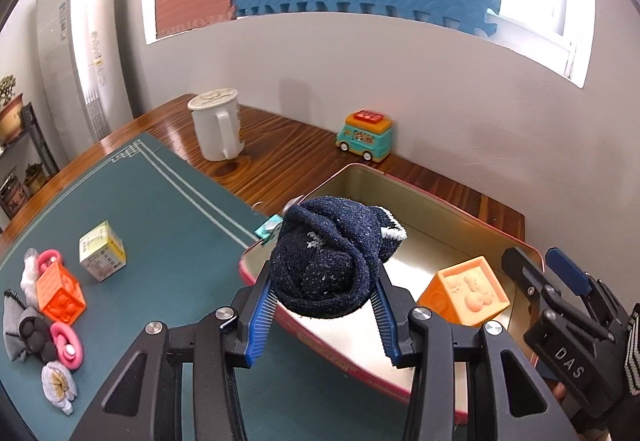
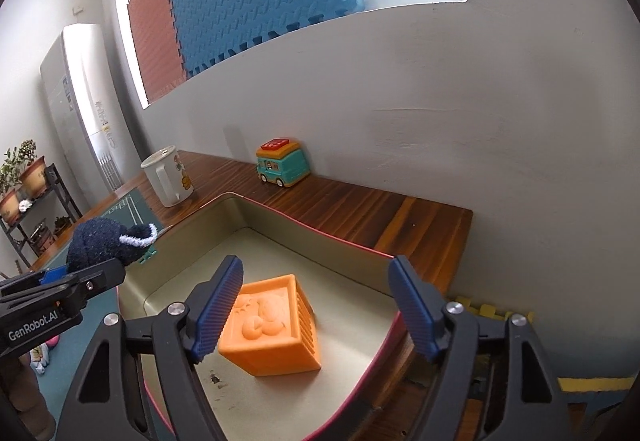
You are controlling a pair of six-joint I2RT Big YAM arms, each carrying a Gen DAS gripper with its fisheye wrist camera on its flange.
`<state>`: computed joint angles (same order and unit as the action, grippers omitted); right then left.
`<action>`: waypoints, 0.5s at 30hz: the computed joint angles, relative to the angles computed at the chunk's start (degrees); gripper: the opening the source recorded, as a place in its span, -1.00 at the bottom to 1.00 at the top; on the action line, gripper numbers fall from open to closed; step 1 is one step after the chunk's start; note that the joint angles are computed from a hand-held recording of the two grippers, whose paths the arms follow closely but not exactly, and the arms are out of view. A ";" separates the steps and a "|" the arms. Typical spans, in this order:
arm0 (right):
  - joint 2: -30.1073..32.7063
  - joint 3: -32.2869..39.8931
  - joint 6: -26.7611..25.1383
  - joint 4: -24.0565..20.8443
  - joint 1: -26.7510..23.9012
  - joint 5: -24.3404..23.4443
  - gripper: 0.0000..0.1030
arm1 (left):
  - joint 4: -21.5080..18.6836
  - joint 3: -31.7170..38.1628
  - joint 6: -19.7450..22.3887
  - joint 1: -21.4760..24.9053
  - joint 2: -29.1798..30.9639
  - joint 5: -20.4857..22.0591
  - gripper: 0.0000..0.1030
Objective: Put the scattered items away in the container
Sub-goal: 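Carry both to the red tin, release the cube with right while left drops the navy ball, then move the left gripper back and grasp the light grey rolled sock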
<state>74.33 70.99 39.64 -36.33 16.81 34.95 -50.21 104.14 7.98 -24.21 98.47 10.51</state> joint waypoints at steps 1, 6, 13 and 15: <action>-0.04 -0.02 0.11 -0.06 0.02 0.12 0.52 | 0.03 0.26 0.06 -0.10 0.18 0.11 -0.10; -0.09 0.00 0.43 -0.02 0.16 0.76 0.52 | 0.06 1.79 0.48 -0.27 1.54 1.15 -0.06; 0.34 0.50 0.93 -0.61 0.35 1.05 0.53 | -0.81 2.11 2.55 -0.25 2.84 1.37 0.57; 0.54 0.80 0.96 -0.56 0.51 1.05 0.53 | -0.80 1.90 1.79 0.46 2.63 1.64 0.57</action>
<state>74.86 71.79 40.60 -36.88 17.32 36.00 -51.02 106.05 9.77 -23.74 101.10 12.15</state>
